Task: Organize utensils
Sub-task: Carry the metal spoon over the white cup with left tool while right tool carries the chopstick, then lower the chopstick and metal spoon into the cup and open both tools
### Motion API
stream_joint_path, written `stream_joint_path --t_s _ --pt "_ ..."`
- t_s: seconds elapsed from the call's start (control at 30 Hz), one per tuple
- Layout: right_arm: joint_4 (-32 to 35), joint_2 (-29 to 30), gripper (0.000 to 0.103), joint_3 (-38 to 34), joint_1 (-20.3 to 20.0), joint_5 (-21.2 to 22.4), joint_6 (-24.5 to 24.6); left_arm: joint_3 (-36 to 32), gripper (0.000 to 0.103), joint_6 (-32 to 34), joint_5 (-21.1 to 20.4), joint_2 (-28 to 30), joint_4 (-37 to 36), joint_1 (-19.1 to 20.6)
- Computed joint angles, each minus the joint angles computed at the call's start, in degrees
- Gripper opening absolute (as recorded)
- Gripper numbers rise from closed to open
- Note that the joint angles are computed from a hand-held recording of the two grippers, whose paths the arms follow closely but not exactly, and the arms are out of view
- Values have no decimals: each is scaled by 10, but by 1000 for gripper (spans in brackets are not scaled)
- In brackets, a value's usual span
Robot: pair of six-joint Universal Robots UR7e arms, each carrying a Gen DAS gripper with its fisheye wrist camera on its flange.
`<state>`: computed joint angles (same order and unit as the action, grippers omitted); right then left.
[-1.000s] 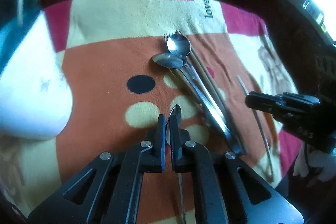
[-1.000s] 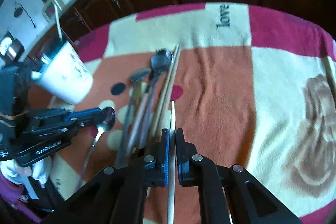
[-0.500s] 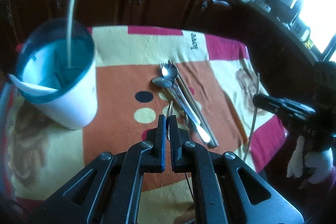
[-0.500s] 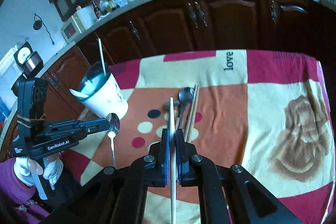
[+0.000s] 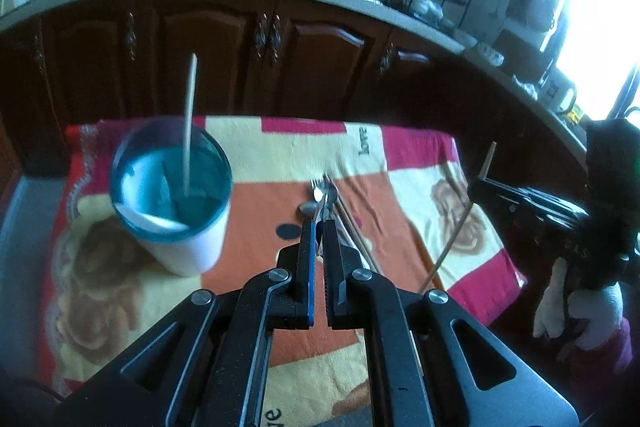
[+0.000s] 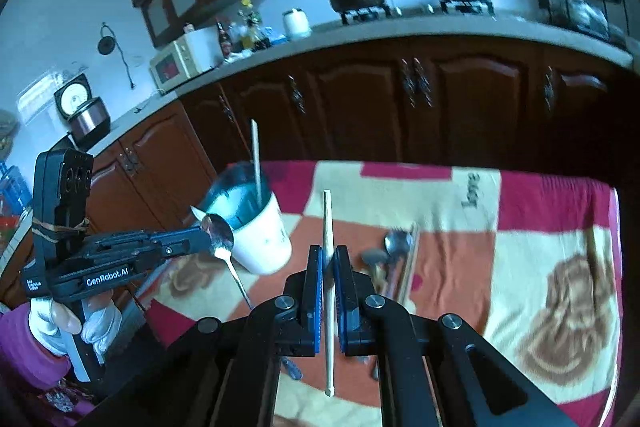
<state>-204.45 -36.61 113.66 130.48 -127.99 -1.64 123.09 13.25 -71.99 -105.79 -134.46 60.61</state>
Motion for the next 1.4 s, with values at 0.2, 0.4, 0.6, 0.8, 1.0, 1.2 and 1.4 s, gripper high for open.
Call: stream_joint_path --t_s 0.2,0.4,0.6,0.8,1.0,1.2,1.4 --pt "37 17 5 -75 16 4 -37 -40 2 1 9 2 -4 2" --pt "81 49 5 -175 24 25 -77 -101 2 14 28 28 -32 12" --pt "120 96 5 -285 28 44 -111 -155 2 39 58 73 -92 26" --pt "153 159 5 -386 15 49 -135 -170 2 103 100 117 -184 41" --pt "169 209 5 -439 -15 60 -126 -154 2 157 125 149 -257 64" --pt "196 227 5 -440 -38 65 -112 -139 2 153 119 159 -249 87" --pt "213 222 5 -417 -55 79 -86 -127 2 133 114 163 -227 96"
